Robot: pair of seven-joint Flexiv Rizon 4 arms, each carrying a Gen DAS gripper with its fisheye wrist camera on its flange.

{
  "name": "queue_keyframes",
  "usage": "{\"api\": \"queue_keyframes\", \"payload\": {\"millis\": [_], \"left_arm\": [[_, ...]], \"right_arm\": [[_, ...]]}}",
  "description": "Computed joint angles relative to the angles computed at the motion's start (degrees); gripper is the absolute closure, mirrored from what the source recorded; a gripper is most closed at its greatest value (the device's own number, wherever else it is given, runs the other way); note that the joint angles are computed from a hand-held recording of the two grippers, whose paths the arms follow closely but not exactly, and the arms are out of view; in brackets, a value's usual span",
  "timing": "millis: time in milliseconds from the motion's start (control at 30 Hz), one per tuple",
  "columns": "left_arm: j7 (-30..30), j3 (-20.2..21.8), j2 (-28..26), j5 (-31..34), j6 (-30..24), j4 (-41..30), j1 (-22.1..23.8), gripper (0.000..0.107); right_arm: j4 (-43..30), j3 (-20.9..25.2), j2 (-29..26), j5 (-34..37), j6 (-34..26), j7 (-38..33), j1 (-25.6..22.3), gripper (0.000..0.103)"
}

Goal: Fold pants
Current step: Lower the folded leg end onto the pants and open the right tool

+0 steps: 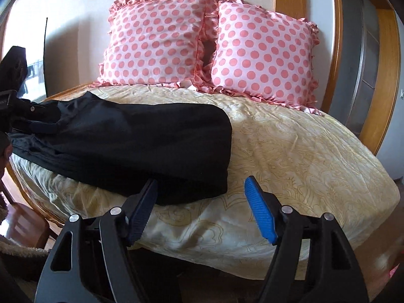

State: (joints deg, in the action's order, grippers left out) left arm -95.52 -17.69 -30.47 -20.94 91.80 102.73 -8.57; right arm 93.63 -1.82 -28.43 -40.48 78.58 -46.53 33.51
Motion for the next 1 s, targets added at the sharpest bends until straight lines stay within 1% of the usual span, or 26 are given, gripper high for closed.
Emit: {"api": "queue_keyframes", "payload": {"millis": [33,100,133,200,233,267,367,467,567,667,733,800,833,867,933,967,1000], "left_arm": [[-0.22,-0.15,-0.17,-0.35,-0.66,-0.06,0.21,0.006],[-0.15,-0.75,-0.50,-0.83,-1.22,-0.18,0.76,0.006],[-0.24,-0.05,-0.60,-0.65,-1.30,-0.37,0.21,0.006],[-0.63,2.30,-0.56,0.05,-2.40,-1.08,-1.56,0.006],[-0.88,3.45,-0.60,0.37,-3.03,-1.53,-2.41,0.006],[-1.13,4.40,-0.72,0.68,-3.47,-1.95,-3.13,0.006],[-0.86,4.29,-0.64,0.90,-3.25,-1.79,-3.05,0.006],[-0.32,3.25,-0.74,0.60,-2.97,-1.71,-2.27,0.006],[0.47,2.40,-0.75,0.51,-2.60,-1.41,-1.62,0.006],[1.45,1.43,-0.49,0.65,-1.41,-0.54,-0.96,0.006],[1.97,0.17,-0.01,0.80,0.64,0.94,-0.02,0.006],[2.05,-0.04,0.59,1.33,2.09,2.20,0.30,0.006],[1.92,-0.12,0.81,1.52,2.58,2.64,0.44,0.006],[2.06,-1.52,1.09,1.64,3.45,3.51,1.63,0.006],[1.99,-4.27,1.66,1.95,4.96,5.03,3.99,0.006],[1.63,-4.93,2.09,2.21,5.56,5.77,4.67,0.006],[1.06,-4.67,2.67,2.46,5.87,6.34,4.67,0.006]], "right_arm": [[-0.55,-0.50,-0.45,0.07,-0.49,1.00,0.40,0.030],[-2.20,0.56,-1.63,2.18,-0.69,1.75,-0.18,0.030],[-2.42,-0.25,-1.81,1.98,-0.90,2.67,0.39,0.030],[-2.59,-5.07,-1.77,-2.52,-3.91,7.05,3.74,0.030],[-2.72,-7.21,-1.55,-6.28,-7.73,10.02,5.25,0.031],[-2.54,-7.48,-1.40,-6.85,-9.07,10.84,5.29,0.031],[-0.88,-2.80,-0.38,-4.10,-8.01,10.26,0.84,0.031],[1.05,-1.49,0.81,-4.38,-6.19,11.36,-1.05,0.030],[0.97,1.66,0.84,-0.43,-5.82,9.05,-3.45,0.030],[2.61,1.42,2.16,-0.79,-4.37,7.75,-3.57,0.030],[4.34,1.43,3.58,-1.06,-3.34,6.74,-4.11,0.028],[6.38,-1.17,5.41,-4.36,-4.20,8.97,-2.96,0.022],[8.14,-4.54,7.13,-9.98,-5.23,14.16,-1.36,0.022],[9.07,-6.06,8.03,-13.70,-4.60,17.73,-1.26,0.022],[9.69,-9.40,9.30,-23.23,-0.64,26.62,-1.31,0.022],[8.72,-10.83,9.07,-28.57,2.90,30.53,-1.56,0.022],[7.28,-10.80,8.28,-30.99,5.81,31.36,-2.18,0.022]]}}
